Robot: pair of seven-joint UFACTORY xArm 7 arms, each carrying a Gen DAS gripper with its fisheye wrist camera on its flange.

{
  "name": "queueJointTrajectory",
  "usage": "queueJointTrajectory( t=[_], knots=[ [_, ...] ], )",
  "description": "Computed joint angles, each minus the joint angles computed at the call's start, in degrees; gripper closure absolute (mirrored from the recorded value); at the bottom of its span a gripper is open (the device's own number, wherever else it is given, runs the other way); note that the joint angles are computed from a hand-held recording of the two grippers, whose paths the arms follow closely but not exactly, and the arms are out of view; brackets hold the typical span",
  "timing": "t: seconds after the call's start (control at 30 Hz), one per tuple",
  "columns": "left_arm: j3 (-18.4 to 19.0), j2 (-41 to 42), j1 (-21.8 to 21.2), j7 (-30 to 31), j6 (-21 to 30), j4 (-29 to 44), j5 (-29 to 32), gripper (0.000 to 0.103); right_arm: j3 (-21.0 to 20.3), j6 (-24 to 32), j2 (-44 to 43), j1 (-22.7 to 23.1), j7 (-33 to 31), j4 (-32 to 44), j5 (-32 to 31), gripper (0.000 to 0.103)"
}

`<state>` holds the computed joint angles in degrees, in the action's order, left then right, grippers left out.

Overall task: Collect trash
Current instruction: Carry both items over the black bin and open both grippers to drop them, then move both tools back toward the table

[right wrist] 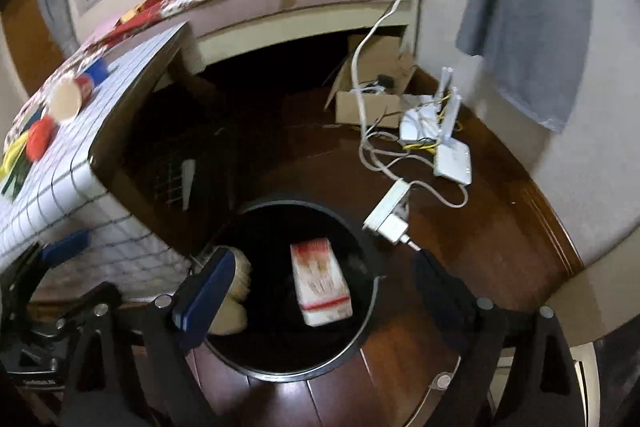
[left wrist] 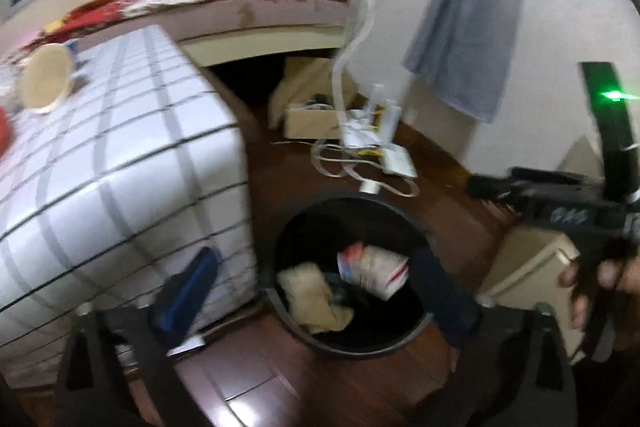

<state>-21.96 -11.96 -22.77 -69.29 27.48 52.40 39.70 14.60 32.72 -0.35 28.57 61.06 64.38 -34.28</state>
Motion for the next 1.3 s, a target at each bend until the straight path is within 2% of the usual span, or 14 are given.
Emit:
queueJointTrajectory(
  t=[0.07, 0.13, 0.4, 0.53, 0.63, 0.83, 0.97, 1.07, 1.3],
  knots=[
    [-0.8, -1.2, 1.1, -3.1, 1.5, -0.4, 2.8, 0.001, 0.2, 0.4, -0.9, 0.0, 2.2, -0.2, -2.0, 0.010],
    [-1.3, -2.9, 1.6, -5.2, 3.2, -1.3, 3.8, 0.001, 0.8, 1.8, -1.4, 0.2, 4.0, 0.0, -4.3, 0.001],
    [-2.3, -8.1, 3.5, -4.5, 3.8, -4.2, 2.5, 0.001, 1.3, 1.5, -0.7, 0.6, 4.3, 0.9, -6.9, 0.001],
    [-2.4, -12.0, 4.2, -2.6, 4.6, -5.8, -0.2, 0.001, 1.7, 2.7, -0.3, 1.6, 3.8, 1.9, -7.8, 0.001],
    [-2.2, -16.3, 5.7, -1.0, 4.8, -7.5, -2.2, 0.001, 2.4, 6.4, 1.2, 3.2, 1.0, 5.4, -8.3, 0.001],
    [-2.8, -24.4, 9.9, 1.3, 5.8, -11.2, -6.5, 0.001, 2.4, 11.4, 3.6, 7.0, 1.4, 11.8, -11.0, 0.001],
    [-3.4, -28.6, 11.6, 3.2, 6.9, -13.1, -9.7, 0.001, 2.2, 13.1, 4.9, 9.0, 0.2, 14.3, -10.5, 0.001],
    [-3.9, -31.2, 12.8, 4.4, 8.4, -13.9, -11.6, 0.001, 1.9, 14.6, 7.7, 11.0, -1.4, 18.9, -10.4, 0.001],
    [-4.5, -35.8, 16.4, 5.6, 11.8, -15.4, -13.6, 0.001, -0.6, 14.1, 13.1, 16.4, -4.2, 27.5, -12.6, 0.001]
  ],
)
